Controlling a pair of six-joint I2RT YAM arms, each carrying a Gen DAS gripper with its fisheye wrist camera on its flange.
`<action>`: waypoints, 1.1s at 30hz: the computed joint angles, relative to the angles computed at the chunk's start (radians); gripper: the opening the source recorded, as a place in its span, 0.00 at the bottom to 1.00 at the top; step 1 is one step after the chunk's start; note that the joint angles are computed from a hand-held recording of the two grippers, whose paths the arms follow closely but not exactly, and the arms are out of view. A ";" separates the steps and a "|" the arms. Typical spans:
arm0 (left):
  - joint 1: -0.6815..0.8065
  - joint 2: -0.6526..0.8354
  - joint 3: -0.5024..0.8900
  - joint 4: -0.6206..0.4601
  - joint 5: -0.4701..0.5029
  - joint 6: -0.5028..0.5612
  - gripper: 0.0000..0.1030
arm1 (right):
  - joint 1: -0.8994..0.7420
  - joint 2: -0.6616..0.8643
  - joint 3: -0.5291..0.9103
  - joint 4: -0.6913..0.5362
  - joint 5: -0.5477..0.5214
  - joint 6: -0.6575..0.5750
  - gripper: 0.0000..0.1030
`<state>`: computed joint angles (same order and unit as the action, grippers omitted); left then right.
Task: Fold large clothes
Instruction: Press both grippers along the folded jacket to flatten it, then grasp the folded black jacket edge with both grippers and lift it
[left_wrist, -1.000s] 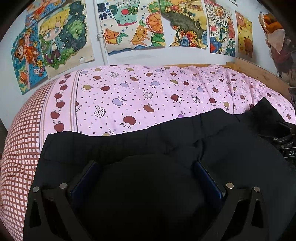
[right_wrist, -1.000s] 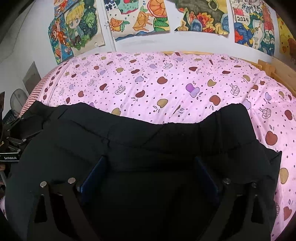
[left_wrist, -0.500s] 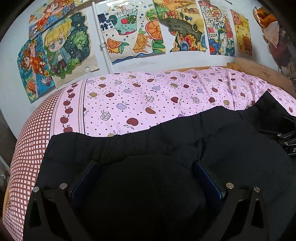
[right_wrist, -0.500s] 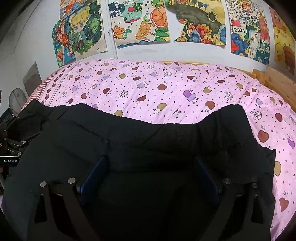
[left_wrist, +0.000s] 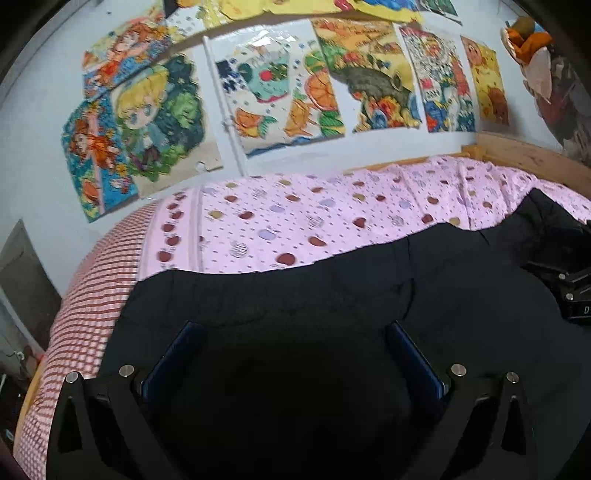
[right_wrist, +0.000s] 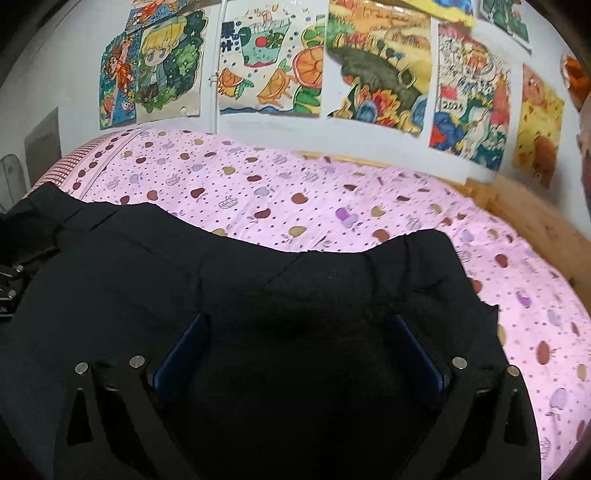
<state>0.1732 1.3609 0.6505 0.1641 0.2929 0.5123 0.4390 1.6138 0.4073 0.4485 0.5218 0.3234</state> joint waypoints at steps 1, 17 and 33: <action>0.009 -0.017 -0.009 0.003 0.004 -0.004 1.00 | 0.002 -0.007 -0.004 -0.003 0.005 0.000 0.95; 0.274 -0.216 0.001 -0.113 0.155 0.021 1.00 | -0.071 -0.365 -0.080 -0.267 -0.099 -0.011 0.95; 0.391 -0.103 0.082 -0.128 0.121 0.121 1.00 | -0.532 -0.419 -0.144 -0.401 -0.459 -0.118 0.95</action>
<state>0.5637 1.2575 0.7327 0.0357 0.4141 0.6334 -0.0932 1.1945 0.2638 0.0474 0.0623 0.2058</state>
